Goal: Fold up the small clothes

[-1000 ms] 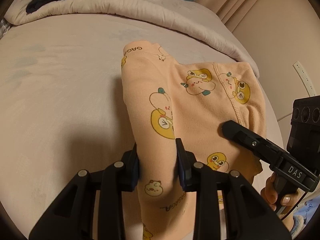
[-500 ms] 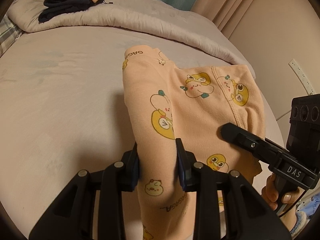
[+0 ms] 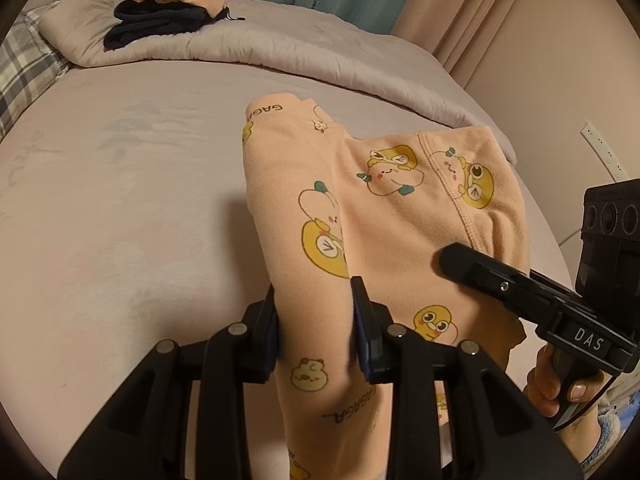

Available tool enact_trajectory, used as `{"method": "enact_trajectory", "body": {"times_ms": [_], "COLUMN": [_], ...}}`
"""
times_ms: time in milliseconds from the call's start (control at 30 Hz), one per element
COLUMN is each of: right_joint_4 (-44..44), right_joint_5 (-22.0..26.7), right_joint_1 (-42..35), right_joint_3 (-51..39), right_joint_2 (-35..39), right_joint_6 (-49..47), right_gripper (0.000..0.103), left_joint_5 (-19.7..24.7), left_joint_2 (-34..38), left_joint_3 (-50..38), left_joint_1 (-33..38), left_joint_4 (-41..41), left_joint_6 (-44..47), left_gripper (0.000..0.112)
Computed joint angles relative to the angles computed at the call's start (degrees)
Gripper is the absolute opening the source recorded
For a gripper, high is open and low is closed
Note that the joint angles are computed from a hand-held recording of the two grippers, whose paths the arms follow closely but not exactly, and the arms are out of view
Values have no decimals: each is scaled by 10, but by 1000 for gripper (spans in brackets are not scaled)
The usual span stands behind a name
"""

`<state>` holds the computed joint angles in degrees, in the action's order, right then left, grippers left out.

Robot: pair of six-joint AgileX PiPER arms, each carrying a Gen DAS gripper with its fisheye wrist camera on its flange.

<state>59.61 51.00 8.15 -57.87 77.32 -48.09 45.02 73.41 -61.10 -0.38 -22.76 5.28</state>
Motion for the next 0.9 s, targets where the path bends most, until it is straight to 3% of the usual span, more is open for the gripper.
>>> {"method": "enact_trajectory", "body": {"times_ms": [900], "right_joint_4": [-25], "right_joint_5": [-21], "right_joint_1": [50], "right_joint_3": [-26], "right_joint_2": [-12], "right_joint_6": [8], "right_gripper": [27], "left_joint_5": [14], "left_joint_2": [-47], "left_joint_3": [0], "left_joint_1": [48], "left_joint_4": [7], "left_joint_6": [23], "left_gripper": [31]}}
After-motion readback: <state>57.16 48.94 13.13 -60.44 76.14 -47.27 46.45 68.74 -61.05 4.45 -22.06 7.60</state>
